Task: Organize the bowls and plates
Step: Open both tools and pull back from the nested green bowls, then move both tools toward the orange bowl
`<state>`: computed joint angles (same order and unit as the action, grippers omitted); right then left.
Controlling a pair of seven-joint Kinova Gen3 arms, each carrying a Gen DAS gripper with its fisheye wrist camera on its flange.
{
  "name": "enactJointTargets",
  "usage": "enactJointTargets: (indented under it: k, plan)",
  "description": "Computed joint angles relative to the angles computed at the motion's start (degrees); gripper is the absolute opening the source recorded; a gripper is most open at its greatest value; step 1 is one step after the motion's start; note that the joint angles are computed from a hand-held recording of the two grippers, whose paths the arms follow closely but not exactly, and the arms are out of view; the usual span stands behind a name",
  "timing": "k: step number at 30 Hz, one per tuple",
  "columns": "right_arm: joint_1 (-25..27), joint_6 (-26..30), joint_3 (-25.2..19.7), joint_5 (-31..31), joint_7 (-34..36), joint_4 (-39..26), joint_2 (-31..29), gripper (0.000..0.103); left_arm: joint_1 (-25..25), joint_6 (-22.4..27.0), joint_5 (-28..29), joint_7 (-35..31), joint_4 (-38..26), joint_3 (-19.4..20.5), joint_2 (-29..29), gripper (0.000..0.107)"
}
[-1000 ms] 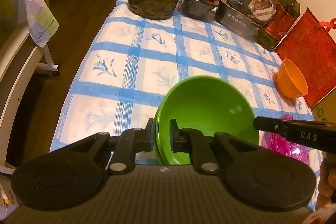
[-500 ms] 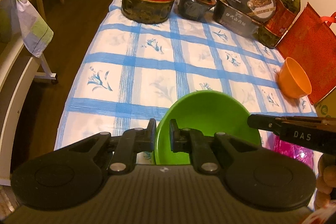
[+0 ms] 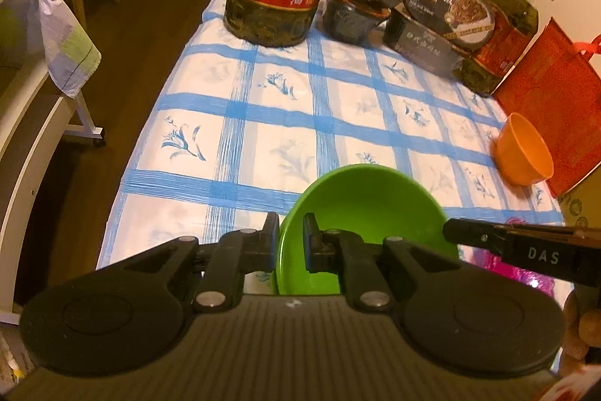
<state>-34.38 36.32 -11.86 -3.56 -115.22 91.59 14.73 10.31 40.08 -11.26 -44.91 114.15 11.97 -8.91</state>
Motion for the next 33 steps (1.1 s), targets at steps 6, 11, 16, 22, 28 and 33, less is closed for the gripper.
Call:
enactJointTargets:
  k: [6,11,16,22,28,33]
  plan:
    - [0.5,-1.9,-0.6,-1.5,-1.8,4.9,-5.4,0.048,0.0,1.5,-1.1,3.3,0.6,2.9,-4.3,0.010]
    - [-0.1,-2.0,-1.2,0.7,-7.3,10.1,-11.6,0.051,0.1,3.5,-1.8,7.0,0.8,7.5,-7.8,0.011]
    - [0.3,-1.3,-3.8,5.6,-15.5,15.8,-18.4,0.055,-0.5,5.8,-3.9,14.0,0.7,15.4,-10.5,0.013]
    - [3.3,3.0,-8.8,9.8,-23.3,21.7,-26.6,0.057,-1.0,7.4,-5.4,23.3,0.0,25.2,-11.3,0.025]
    - [6.4,10.7,-12.2,11.0,-25.0,26.4,-34.1,0.059,-1.6,8.6,-7.6,32.2,-1.7,35.6,-9.1,0.039]
    - [9.2,15.2,-11.8,8.0,-23.8,29.2,-40.6,0.060,-1.6,9.5,-11.6,40.4,-2.9,43.8,-5.2,0.041]
